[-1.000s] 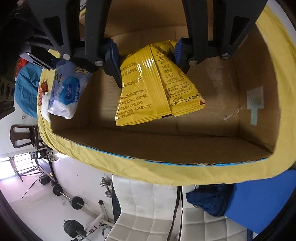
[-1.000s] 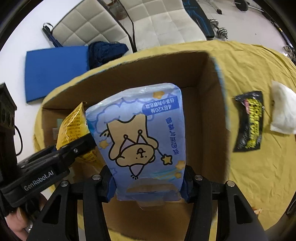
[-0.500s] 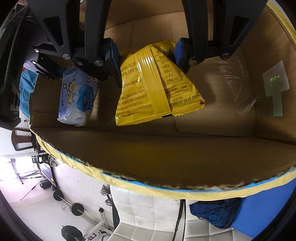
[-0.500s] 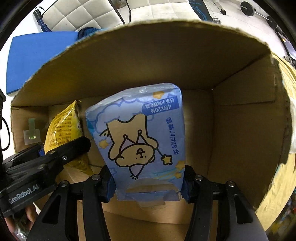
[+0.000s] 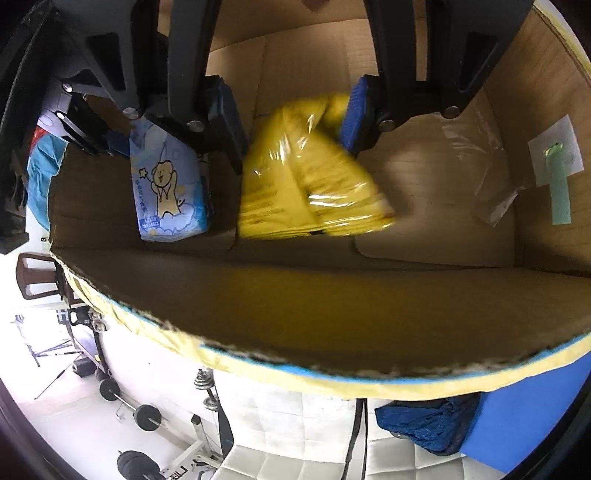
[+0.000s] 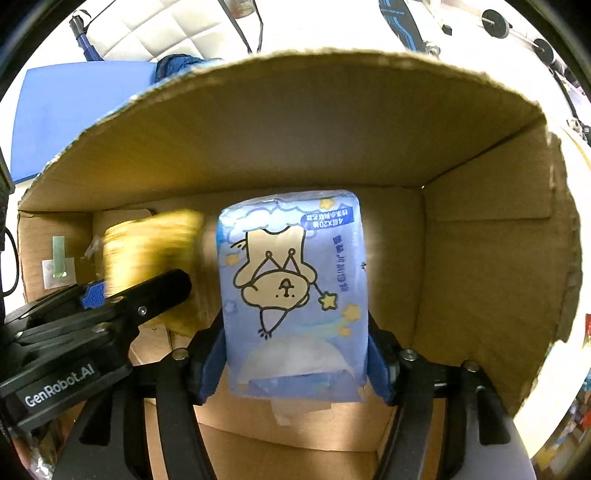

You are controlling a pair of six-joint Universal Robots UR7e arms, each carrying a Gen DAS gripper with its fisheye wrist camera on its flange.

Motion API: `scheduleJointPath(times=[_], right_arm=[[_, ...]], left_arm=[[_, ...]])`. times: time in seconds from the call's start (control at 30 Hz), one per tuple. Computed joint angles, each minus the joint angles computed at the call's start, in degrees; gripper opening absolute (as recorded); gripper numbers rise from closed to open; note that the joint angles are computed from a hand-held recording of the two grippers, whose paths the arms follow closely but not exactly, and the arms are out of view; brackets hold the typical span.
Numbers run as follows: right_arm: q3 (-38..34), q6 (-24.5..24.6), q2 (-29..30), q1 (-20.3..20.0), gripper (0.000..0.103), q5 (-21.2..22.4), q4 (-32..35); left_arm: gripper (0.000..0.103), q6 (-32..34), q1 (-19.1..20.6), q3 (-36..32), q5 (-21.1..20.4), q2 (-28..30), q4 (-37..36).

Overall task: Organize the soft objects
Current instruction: 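Open the left tool to drop the yellow bag while the right tool releases the tissue pack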

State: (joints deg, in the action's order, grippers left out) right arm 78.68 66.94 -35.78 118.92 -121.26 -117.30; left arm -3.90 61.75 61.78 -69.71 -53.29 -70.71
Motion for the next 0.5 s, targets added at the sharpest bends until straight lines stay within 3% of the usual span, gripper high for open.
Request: scheduleJointPath(times=[0.17,0.23,0.27,0.37,0.4,0.43,0.5], right_arm=[[-1.52,0.81,0.84,0.99,0.069,-0.79,1.89],[-2.24,1.16,1.16,1.28,0.070,-1.26,2.96],[-2.71,1.37,1.35,1.55,0.070,-1.32,3.49],[-4.05,2.20,1.88,2.75,0.078,-1.78,5.27],[-4.46,2.40,2.06,3.09,0.084,-2.04,5.88],[-4.09,2.47,1.45,3.04,0.098,-2.59,6.43],[-5.08,4.03,1.45,4.42,0.103,-4.20,9.20]], left_arm=[[0.065,0.48,-0.73,2.05,2.23,-2.11,-1.37],[0.075,0.56,-0.93,2.66,2.79,-2.85,-1.89],[0.085,0.59,-1.05,3.18,3.21,-3.40,-2.21],[0.092,1.03,-1.76,4.41,4.89,-4.91,-3.10],[0.094,1.16,-2.04,4.83,5.41,-5.46,-3.52],[0.096,1.33,-2.18,5.11,5.91,-5.93,-3.73],[0.101,1.52,-2.46,4.69,6.51,-6.40,-4.20]])
